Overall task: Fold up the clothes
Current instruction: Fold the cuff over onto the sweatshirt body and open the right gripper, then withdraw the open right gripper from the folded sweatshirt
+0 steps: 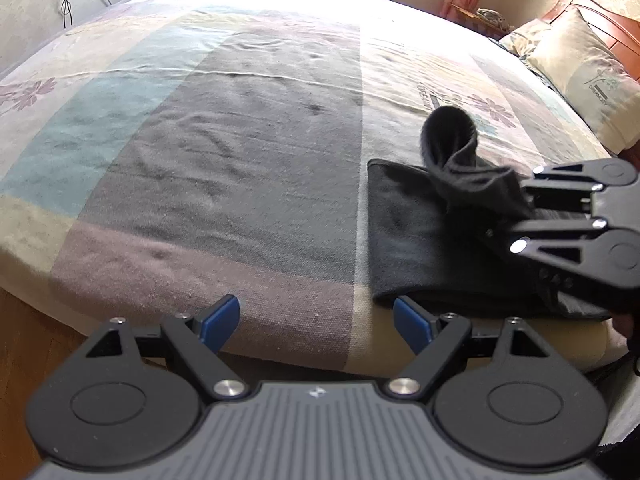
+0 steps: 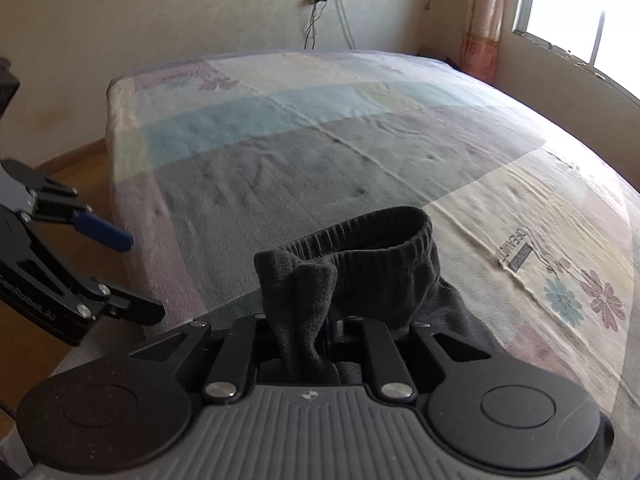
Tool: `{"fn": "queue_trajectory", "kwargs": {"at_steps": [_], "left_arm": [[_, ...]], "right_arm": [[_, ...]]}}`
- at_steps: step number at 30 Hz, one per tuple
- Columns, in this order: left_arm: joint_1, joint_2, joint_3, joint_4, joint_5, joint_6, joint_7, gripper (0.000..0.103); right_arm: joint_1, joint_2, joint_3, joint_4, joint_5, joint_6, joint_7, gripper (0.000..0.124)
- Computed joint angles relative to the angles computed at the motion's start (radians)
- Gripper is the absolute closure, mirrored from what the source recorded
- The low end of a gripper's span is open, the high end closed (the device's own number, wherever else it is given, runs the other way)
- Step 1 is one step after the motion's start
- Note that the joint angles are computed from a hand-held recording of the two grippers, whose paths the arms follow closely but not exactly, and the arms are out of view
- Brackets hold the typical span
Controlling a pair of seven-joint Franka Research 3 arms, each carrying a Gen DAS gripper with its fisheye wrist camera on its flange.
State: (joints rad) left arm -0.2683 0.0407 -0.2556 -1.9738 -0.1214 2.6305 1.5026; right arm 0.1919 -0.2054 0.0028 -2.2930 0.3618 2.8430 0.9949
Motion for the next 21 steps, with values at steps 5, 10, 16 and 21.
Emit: {"fn": "queue_trajectory", "kwargs": {"at_steps": [5, 10, 16, 21], "left_arm": [[0.002, -0.006, 0.002, -0.005, 0.011, 0.004, -0.014, 0.019], [0.001, -0.008, 0.001, 0.003, -0.004, 0.007, 0.011, 0.019], [-0.009, 0.060, -0.034, 0.107, -0.107, 0.012, 0.186, 0.018], [-0.014, 0.231, -0.132, 0.329, -0.220, -0.013, 0.456, 0.017]], "right_arm": [[0.000, 0.034, 0.007, 0.017, -0.023, -0.046, 0.000, 0.092], [0.058, -0.021, -0.077, 0.022, 0.245, -0.157, -0.188, 0.076], [-0.039, -0.176, -0.083, -0.074, 0.275, -0.171, -0.163, 0.062], [-0.208, -0.302, -0.036, -0.206, 0.073, -0.137, 0.088, 0.062]]}}
